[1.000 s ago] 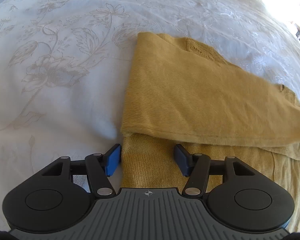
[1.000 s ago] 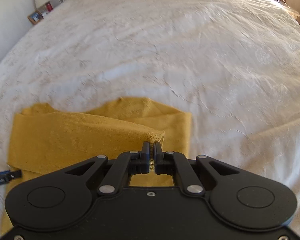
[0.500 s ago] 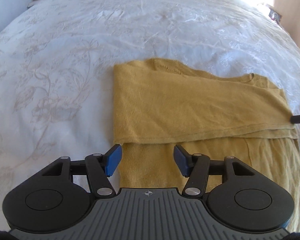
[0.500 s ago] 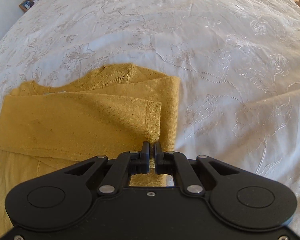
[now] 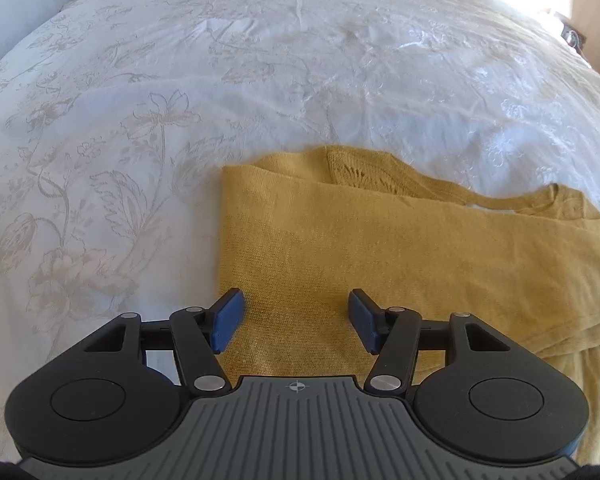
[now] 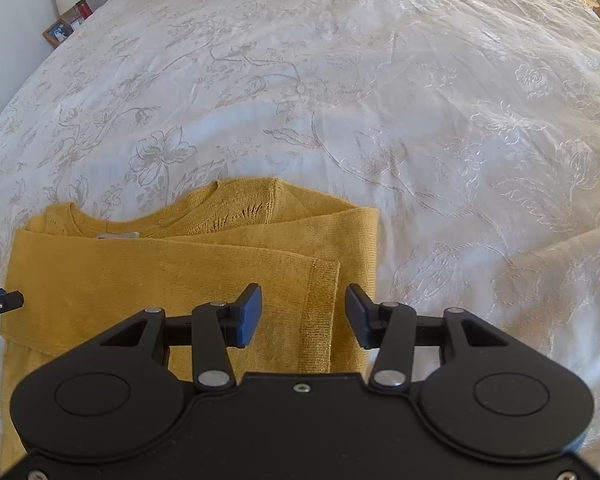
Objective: Fold small clothes
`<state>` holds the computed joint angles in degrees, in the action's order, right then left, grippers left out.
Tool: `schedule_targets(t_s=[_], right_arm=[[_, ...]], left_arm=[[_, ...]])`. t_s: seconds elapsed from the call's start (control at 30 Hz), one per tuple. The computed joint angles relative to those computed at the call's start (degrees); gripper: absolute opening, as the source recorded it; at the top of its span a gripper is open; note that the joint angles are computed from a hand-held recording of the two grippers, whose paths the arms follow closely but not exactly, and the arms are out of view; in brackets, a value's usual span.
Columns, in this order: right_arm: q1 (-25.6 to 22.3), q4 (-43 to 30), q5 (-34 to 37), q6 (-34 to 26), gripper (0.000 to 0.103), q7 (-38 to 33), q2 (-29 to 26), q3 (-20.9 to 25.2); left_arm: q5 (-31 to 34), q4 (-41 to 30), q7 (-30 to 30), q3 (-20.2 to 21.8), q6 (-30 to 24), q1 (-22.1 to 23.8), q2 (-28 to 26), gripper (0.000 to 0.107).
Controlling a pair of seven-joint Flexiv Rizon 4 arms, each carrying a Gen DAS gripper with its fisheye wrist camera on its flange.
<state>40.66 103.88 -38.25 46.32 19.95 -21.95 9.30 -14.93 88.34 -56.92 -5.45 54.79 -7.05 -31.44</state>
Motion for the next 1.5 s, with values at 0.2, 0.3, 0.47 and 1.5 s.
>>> schedule_targets(t_s=[0.2, 0.3, 0.47, 1.5], right_arm=[[-0.1, 0.3, 2.8, 1.7, 0.055, 1.6, -0.7, 0.2], [0.0, -0.1, 2.3, 2.8, 0.01, -0.6, -0.9, 0.3], [2.0, -1.2, -3.9, -4.6, 0.01, -2.1, 0.9, -0.8], [4.8, 3.2, -2.8, -12.9, 0.088, 12.0, 6.9, 5.6]], left_arm=[[-0.9, 0.3, 0.0, -0.2, -0.7, 0.7, 0.1, 0.056], [-1.3, 0.0, 0.1, -0.4, -0.8, 0.7, 0.3, 0.056], [-3.7, 0.6, 2.4, -2.3, 2.7, 1.1, 0.8, 0.057], [-5.3, 12.0, 4.9, 0.2, -2.4, 4.1, 11.5, 0.103]])
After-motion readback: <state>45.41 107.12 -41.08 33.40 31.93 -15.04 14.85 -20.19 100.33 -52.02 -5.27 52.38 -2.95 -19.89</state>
